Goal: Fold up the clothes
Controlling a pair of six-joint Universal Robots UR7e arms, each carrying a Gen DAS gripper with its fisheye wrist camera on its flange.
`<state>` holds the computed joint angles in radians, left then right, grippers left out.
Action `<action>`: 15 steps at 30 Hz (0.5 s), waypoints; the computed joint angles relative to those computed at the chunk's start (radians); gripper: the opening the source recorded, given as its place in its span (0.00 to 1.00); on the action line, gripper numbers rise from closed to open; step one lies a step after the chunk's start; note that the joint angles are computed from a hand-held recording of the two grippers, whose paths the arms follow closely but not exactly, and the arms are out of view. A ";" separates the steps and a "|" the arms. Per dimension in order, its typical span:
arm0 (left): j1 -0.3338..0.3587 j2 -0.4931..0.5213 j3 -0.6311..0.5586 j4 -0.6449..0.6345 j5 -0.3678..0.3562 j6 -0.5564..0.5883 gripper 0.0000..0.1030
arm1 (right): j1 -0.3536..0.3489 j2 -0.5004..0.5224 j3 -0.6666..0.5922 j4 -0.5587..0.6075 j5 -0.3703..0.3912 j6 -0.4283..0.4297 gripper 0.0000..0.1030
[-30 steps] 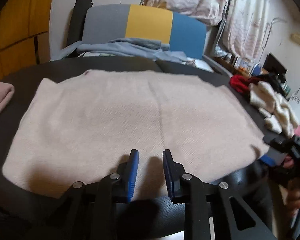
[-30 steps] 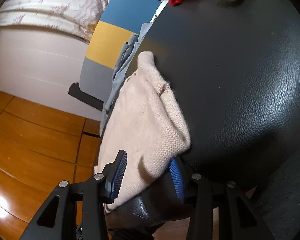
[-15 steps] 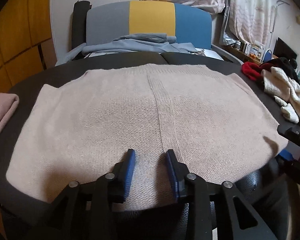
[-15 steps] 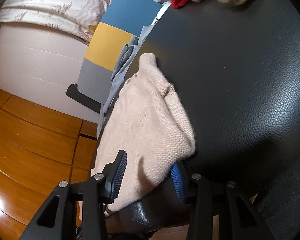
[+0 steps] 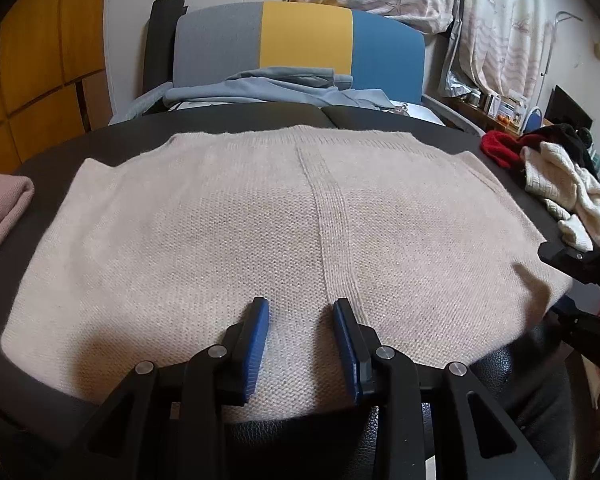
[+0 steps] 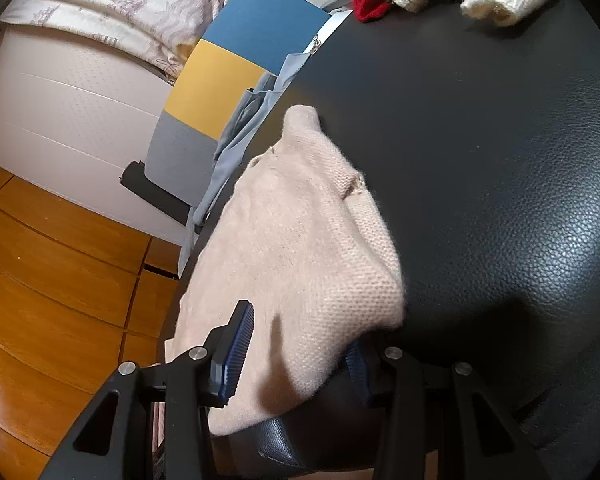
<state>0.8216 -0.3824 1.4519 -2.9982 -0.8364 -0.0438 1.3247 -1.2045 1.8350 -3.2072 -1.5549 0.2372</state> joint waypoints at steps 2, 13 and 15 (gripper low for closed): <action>0.003 -0.003 0.002 0.000 -0.010 -0.007 0.33 | 0.003 0.009 -0.009 -0.004 -0.001 0.011 0.43; 0.022 -0.034 0.018 0.008 -0.077 -0.020 0.32 | -0.077 0.057 -0.005 -0.163 0.282 0.404 0.11; 0.040 -0.067 0.024 0.039 -0.116 -0.073 0.31 | -0.066 0.056 -0.017 -0.158 0.285 0.423 0.11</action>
